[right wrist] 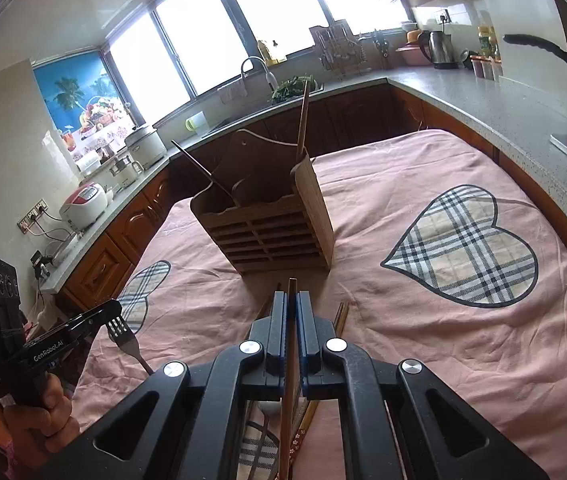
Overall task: Organize utensils
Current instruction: 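Lift both held utensils and carry them over the wooden holder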
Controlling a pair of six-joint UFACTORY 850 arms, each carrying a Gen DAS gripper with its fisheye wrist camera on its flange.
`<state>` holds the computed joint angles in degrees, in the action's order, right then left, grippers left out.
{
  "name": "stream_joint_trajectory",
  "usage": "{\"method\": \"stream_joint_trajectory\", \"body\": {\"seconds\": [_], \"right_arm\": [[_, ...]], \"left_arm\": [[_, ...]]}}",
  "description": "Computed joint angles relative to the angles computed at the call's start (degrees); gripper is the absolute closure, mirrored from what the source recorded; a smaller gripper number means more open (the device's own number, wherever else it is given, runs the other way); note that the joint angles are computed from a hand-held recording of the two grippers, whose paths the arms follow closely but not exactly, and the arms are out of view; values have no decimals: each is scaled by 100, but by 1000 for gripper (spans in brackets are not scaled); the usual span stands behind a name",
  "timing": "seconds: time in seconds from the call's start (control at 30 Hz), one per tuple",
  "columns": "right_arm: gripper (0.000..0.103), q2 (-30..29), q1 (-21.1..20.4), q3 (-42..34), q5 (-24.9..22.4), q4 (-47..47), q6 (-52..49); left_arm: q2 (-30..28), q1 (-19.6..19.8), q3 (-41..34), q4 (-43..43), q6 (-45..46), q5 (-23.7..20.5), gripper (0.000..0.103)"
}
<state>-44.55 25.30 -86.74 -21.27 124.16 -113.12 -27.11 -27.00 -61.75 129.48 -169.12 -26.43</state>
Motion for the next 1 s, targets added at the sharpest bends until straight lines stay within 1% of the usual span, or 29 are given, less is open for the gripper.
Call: {"method": "stream_joint_trajectory", "body": {"seconds": [0.07,0.23,0.47,0.77,1.0], "right_arm": [[99,117,21,167,-74,603,-618],[99,353,39,497,-356,1378,-1365],[99,544,52,730,-625,1910,-1847],[99,804,79,1004,-1097,2947,-2831],[99,781,81,881,-1220,3082,-2946]], "left_arm": [[103,-41,137,13,-136,-179,101],[315,-92,396,56,-389,-461,101],[538,-163,572,-97,-331,-739,101],[664,-171,554,-195,-215,-991,101],[651,-142,423,-342,-46,-1149,101]]}}
